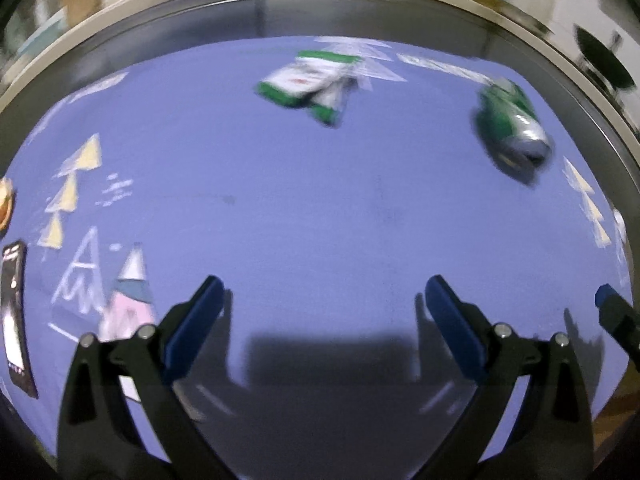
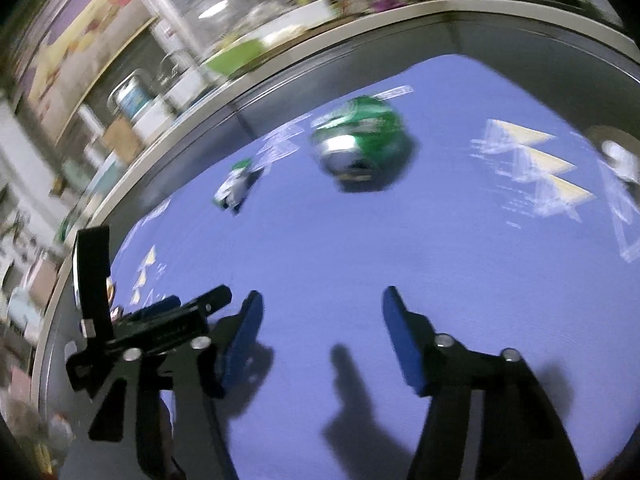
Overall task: Collect trash
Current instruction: 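Grasp the green-and-white packet with the left gripper while the right moves toward the green can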
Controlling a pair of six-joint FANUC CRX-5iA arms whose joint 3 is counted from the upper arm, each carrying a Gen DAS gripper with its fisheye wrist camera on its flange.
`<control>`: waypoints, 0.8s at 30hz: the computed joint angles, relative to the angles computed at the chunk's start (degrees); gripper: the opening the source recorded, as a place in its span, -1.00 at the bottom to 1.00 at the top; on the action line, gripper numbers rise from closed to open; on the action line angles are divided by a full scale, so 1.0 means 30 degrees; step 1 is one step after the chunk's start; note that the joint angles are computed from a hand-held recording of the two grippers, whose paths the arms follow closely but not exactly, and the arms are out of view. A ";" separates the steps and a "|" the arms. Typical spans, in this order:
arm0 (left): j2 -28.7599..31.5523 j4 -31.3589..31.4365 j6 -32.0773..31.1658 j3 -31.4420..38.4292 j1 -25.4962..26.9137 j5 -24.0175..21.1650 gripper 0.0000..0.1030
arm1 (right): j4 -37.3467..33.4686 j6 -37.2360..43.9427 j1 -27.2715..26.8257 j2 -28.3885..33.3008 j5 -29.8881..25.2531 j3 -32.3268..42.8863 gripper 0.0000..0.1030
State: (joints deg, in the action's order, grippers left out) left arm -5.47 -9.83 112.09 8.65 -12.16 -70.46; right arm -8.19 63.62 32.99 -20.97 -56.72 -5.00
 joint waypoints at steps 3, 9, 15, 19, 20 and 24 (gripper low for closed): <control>-0.0587 0.0137 0.0410 -0.0583 0.1223 0.0143 0.88 | -0.1237 0.2059 -0.0100 0.1874 -0.0465 0.1818 -0.10; -0.1775 0.0620 0.0822 -0.1755 0.3181 0.0389 0.88 | -0.5179 0.4558 -0.1419 0.7433 -0.1940 0.7790 -0.10; -0.2514 0.0764 0.0879 -0.2357 0.3837 0.0803 0.88 | -0.5630 0.3704 -0.1250 1.1969 -0.3274 1.2845 -0.10; -0.2871 0.0802 0.1179 -0.2644 0.4106 0.1744 0.88 | -0.5667 0.4006 -0.1200 1.3021 -0.3912 1.4036 -0.72; -0.2889 0.0737 0.1298 -0.2677 0.4125 0.2063 0.88 | -0.5800 0.4212 -0.1272 1.3046 -0.4113 1.4102 -0.80; -0.3361 0.1923 0.0714 -0.3657 0.4676 0.4442 0.88 | -0.6862 0.5233 -0.1899 1.1868 -0.4306 1.2752 -0.90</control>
State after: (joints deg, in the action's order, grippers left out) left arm -15.56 -4.06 114.24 -2.32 1.87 -57.13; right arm -28.77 79.32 27.29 14.63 -69.64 33.25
